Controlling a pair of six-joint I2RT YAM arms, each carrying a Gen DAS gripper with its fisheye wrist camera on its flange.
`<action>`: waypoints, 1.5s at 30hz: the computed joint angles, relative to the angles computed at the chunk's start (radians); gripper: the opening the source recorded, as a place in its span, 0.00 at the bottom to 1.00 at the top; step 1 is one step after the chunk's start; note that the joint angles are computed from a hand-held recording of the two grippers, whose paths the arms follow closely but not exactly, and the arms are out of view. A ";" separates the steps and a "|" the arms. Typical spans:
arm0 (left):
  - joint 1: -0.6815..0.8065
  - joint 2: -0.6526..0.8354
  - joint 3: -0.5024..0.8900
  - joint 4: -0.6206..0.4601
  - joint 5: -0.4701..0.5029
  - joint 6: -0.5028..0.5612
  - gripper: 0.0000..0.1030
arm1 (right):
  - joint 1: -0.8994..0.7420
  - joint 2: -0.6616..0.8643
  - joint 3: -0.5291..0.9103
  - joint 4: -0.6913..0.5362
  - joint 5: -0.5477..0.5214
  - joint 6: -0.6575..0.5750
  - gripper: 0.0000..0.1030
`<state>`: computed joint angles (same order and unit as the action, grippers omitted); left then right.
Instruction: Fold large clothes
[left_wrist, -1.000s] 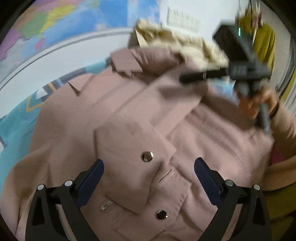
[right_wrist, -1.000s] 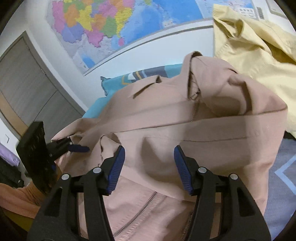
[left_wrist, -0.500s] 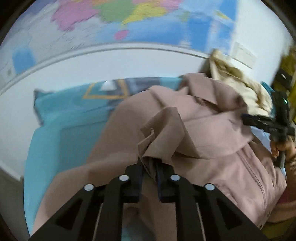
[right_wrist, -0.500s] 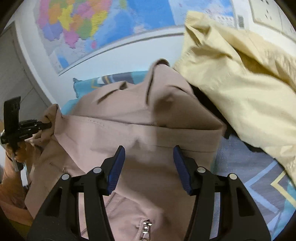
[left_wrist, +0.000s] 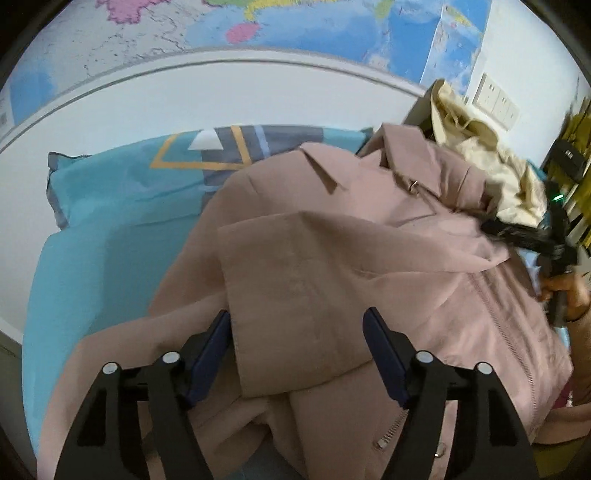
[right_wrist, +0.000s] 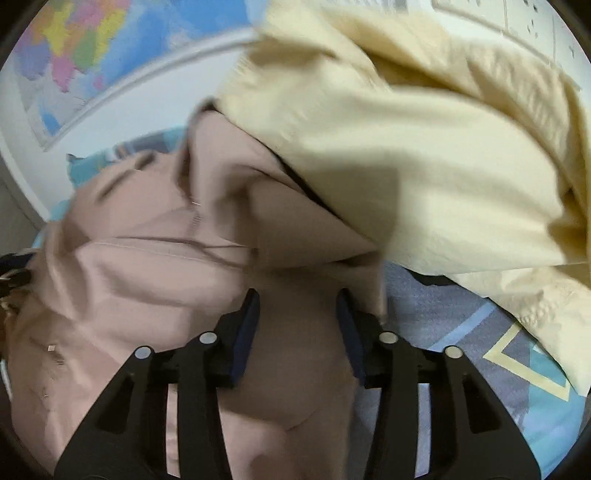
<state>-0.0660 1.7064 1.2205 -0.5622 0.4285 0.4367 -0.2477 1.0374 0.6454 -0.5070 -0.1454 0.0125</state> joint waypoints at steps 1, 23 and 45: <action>-0.005 0.007 0.003 -0.001 -0.012 0.002 0.60 | 0.019 -0.048 0.000 -0.020 -0.011 -0.001 0.44; -0.008 0.014 0.067 0.020 -0.056 -0.053 0.81 | 0.651 0.578 0.508 0.099 -0.017 -0.014 0.56; 0.227 -0.127 -0.074 0.018 0.208 -0.005 0.81 | 0.882 0.474 0.435 0.077 0.015 -0.105 0.32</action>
